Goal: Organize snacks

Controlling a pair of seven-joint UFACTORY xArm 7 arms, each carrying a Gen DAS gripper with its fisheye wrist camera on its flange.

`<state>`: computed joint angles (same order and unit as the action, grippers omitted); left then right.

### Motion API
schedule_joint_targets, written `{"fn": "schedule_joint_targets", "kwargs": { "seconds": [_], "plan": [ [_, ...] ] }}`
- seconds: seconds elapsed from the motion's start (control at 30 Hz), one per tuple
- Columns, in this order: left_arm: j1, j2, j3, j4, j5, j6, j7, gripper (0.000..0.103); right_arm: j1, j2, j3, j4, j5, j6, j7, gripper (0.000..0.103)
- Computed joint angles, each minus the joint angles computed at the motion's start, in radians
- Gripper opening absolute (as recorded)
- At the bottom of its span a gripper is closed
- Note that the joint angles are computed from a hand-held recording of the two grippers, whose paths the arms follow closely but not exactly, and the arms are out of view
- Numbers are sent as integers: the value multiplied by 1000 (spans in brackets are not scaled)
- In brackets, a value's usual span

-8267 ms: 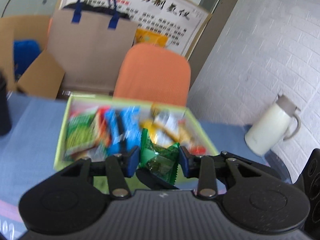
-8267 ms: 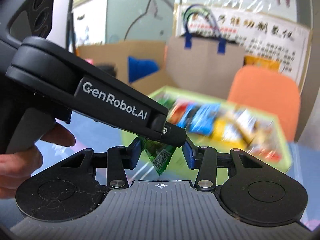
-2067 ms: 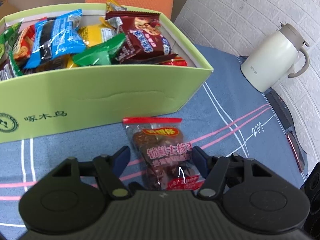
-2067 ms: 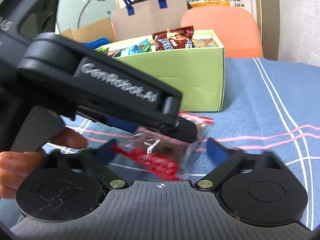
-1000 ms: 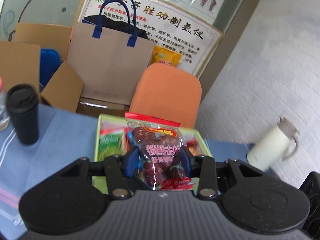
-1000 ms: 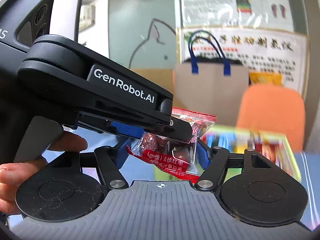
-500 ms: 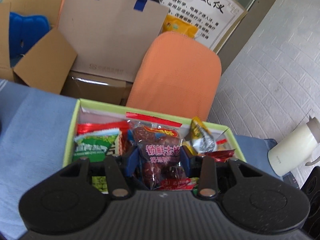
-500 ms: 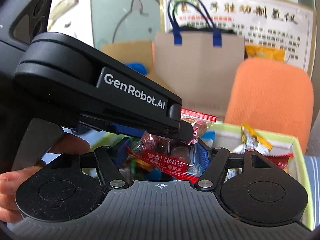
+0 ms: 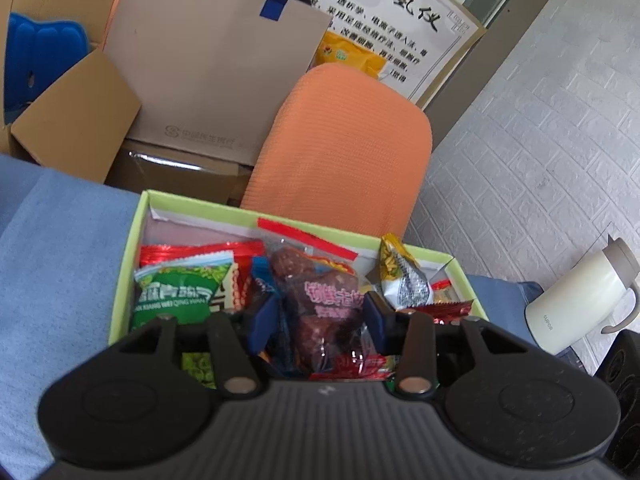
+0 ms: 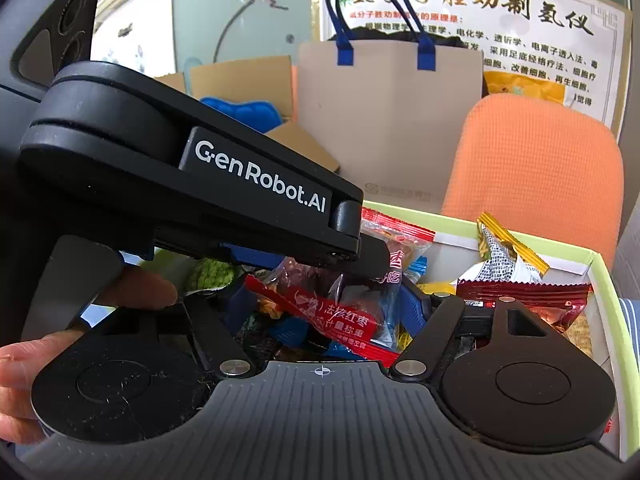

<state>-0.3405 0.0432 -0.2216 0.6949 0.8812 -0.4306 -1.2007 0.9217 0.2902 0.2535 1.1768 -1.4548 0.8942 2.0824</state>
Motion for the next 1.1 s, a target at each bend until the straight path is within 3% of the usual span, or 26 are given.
{"fn": "schedule_joint_targets", "kwargs": {
  "seconds": [0.07,0.13,0.23,0.33,0.4,0.57,0.73,0.83,0.93,0.97,1.03,1.1],
  "plan": [
    [-9,-6,2,-17,-72,-18,59,63,2,0,-1,-1,-3,7,-2,66],
    [-1,-8,8,-8,-40,-39,29,64,3,-12,-1,-12,-10,11,12,79],
    [4,-40,19,-7,-6,-48,-22,65,0,-49,8,-43,-25,19,43,83],
    [-21,-108,23,-63,-134,-54,80,66,-21,-101,24,-91,-58,-6,99,88],
    [-39,-164,16,-108,-241,-44,156,67,-25,-118,40,-102,-64,28,120,92],
    [13,-352,-145,-222,-586,19,374,70,-22,-144,71,-109,-43,113,101,93],
    [72,-673,-324,-386,-819,105,391,71,-17,-211,110,-145,-53,191,128,93],
    [2,-949,-361,-518,-888,227,337,74,-7,-248,143,-154,-40,278,113,93],
    [-144,-1226,-373,-601,-875,475,278,84,13,-272,185,-149,11,378,96,93],
    [-188,-1308,-397,-621,-863,555,254,93,27,-273,202,-140,53,421,94,93],
    [-273,-1422,-445,-642,-837,701,210,93,65,-264,238,-115,140,516,109,93],
    [-356,-1468,-470,-656,-820,792,171,93,116,-250,271,-93,205,597,140,93]
  ]
}}
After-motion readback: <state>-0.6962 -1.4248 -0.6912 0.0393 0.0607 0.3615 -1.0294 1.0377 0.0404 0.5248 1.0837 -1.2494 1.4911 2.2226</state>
